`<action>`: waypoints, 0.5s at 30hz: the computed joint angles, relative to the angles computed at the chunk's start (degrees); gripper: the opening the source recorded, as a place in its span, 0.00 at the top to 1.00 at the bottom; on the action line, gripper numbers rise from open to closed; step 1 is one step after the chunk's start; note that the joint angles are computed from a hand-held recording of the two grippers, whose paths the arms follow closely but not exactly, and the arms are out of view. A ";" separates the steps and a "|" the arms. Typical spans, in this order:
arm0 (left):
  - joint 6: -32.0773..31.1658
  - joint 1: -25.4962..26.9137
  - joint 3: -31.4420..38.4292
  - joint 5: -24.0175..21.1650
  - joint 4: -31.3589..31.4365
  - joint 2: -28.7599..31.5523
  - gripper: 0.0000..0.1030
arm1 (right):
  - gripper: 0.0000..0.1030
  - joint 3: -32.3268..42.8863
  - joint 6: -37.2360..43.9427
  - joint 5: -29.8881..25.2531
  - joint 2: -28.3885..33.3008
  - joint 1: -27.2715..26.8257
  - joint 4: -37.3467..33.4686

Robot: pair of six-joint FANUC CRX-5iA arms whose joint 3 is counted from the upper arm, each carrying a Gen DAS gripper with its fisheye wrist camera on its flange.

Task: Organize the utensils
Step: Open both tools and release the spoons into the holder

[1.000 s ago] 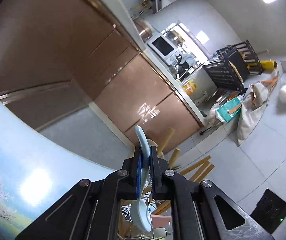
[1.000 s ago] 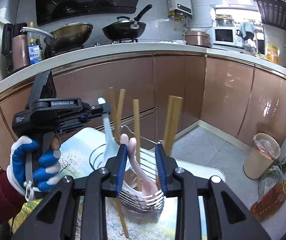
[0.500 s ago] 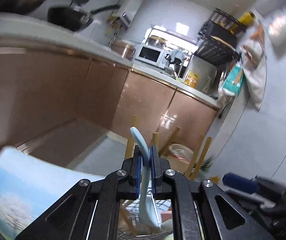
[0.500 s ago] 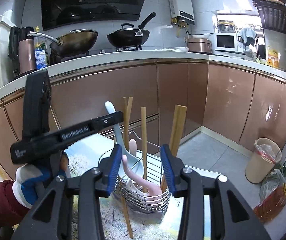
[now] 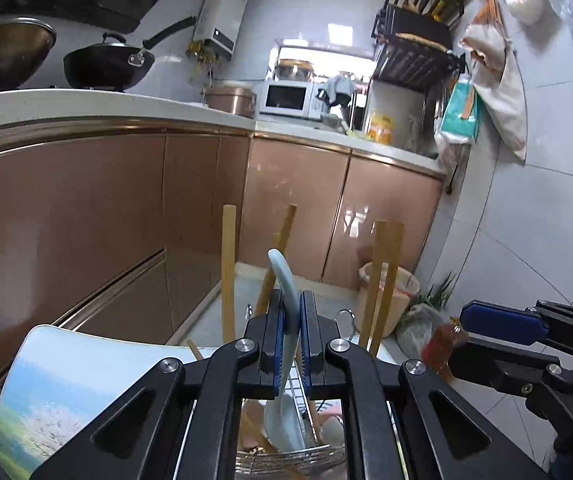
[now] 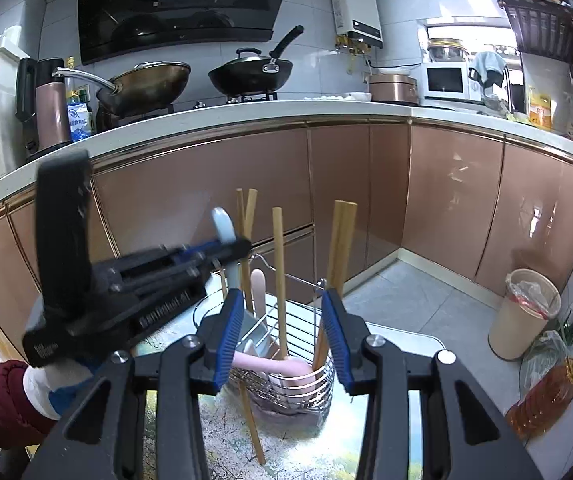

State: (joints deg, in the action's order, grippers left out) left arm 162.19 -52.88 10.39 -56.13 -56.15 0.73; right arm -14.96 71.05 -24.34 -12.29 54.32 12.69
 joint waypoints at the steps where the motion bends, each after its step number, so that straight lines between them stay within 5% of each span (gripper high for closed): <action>1: -0.37 0.70 -0.39 1.19 1.14 -0.40 0.93 | 0.62 -0.11 -0.25 0.02 -0.04 -0.01 0.23; 4: -4.29 4.82 -2.75 7.18 8.53 -2.54 0.86 | 0.62 -0.40 0.04 -0.15 -0.31 0.00 0.17; 6: -7.31 6.86 -4.72 11.15 12.81 -4.17 0.62 | 0.62 -0.52 0.65 -0.24 -0.44 0.06 -0.29; 7: -8.30 7.52 -5.32 12.43 14.34 -4.69 0.58 | 0.62 -0.35 1.31 -0.43 -0.41 0.16 -1.00; 10: -14.59 11.19 -7.99 17.72 22.67 -6.77 0.56 | 0.62 0.15 3.21 -1.13 -0.29 0.73 -2.43; 15: -17.84 13.41 -9.83 19.21 27.56 -9.06 0.56 | 0.62 2.58 10.07 -3.11 -0.18 1.16 -8.72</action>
State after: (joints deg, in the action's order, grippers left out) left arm 144.35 -39.47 0.56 -36.92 -28.59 -8.32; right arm -12.37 81.13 -27.45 -12.46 55.48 3.96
